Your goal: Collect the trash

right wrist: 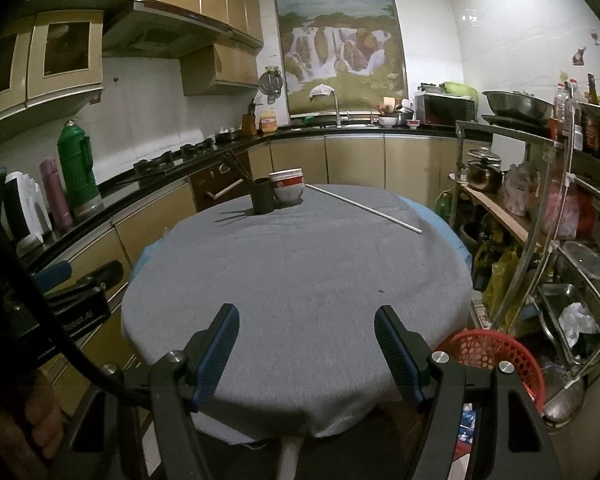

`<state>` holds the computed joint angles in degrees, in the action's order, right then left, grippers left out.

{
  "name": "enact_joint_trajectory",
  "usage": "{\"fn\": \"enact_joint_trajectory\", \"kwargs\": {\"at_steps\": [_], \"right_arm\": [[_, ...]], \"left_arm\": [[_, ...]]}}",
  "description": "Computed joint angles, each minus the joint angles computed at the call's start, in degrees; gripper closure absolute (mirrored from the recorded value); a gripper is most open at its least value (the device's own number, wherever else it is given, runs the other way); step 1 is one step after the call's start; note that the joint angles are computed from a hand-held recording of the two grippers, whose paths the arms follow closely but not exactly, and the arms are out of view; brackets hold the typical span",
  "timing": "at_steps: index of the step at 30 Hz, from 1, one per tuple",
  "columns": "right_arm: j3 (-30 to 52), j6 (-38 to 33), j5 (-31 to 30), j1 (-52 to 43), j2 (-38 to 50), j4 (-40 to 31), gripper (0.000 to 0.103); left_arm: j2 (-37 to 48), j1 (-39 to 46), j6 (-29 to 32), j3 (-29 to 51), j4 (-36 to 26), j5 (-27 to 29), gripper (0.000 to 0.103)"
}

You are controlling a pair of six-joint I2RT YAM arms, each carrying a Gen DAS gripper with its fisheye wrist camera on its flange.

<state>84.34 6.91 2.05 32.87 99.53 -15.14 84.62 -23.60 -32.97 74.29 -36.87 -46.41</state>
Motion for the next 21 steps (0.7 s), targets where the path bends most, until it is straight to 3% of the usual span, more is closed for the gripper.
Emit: {"fn": "enact_joint_trajectory", "kwargs": {"at_steps": [9,21], "right_arm": [[1.64,-0.69,-0.97,-0.94,1.72,-0.07,0.029],[10.5,-1.17,-3.21,-1.47,8.6,-2.99,0.029]], "left_arm": [[0.23,1.36,-0.41,0.14,-0.62,0.6,0.027],[2.56,4.34,-1.23,1.51,-2.25,2.4,0.027]]}}
